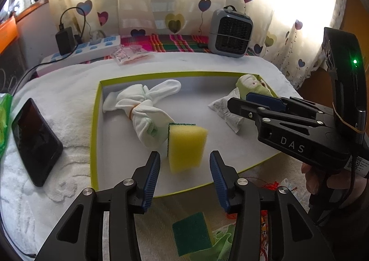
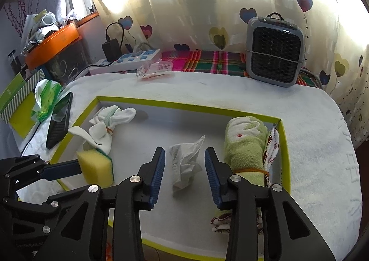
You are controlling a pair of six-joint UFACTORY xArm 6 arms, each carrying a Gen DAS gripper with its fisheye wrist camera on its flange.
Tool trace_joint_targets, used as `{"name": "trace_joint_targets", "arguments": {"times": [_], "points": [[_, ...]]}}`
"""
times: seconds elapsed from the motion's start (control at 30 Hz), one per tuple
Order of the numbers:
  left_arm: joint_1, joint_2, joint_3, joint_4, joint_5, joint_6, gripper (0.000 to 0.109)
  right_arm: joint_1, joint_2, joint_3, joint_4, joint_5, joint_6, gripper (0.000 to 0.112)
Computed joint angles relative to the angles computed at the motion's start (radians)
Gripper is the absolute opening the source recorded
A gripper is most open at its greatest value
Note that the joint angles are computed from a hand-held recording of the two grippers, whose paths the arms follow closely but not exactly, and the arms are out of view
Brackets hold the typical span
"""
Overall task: Organize soft objects
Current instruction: 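Carry the sponge and tissue into the box and open both tools, then move both open tools back toward the mint sock bundle and green cloth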
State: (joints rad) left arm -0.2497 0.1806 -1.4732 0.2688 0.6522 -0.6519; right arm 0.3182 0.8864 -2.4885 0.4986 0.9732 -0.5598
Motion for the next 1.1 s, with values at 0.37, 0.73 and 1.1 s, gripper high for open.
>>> {"name": "trace_joint_targets", "arguments": {"times": [0.37, 0.73, 1.1], "points": [[-0.023, -0.063, 0.057, 0.063, 0.003, -0.077, 0.044, -0.006, -0.199, 0.306, 0.075, -0.118, -0.065, 0.041], [-0.052, -0.147, 0.139, 0.122, 0.001, -0.160, 0.044, -0.010, -0.337, 0.507, 0.136, -0.180, -0.115, 0.041], [-0.073, -0.229, 0.236, 0.175, -0.009, -0.253, 0.044, -0.023, -0.479, 0.709, 0.217, -0.229, -0.179, 0.042]]}}
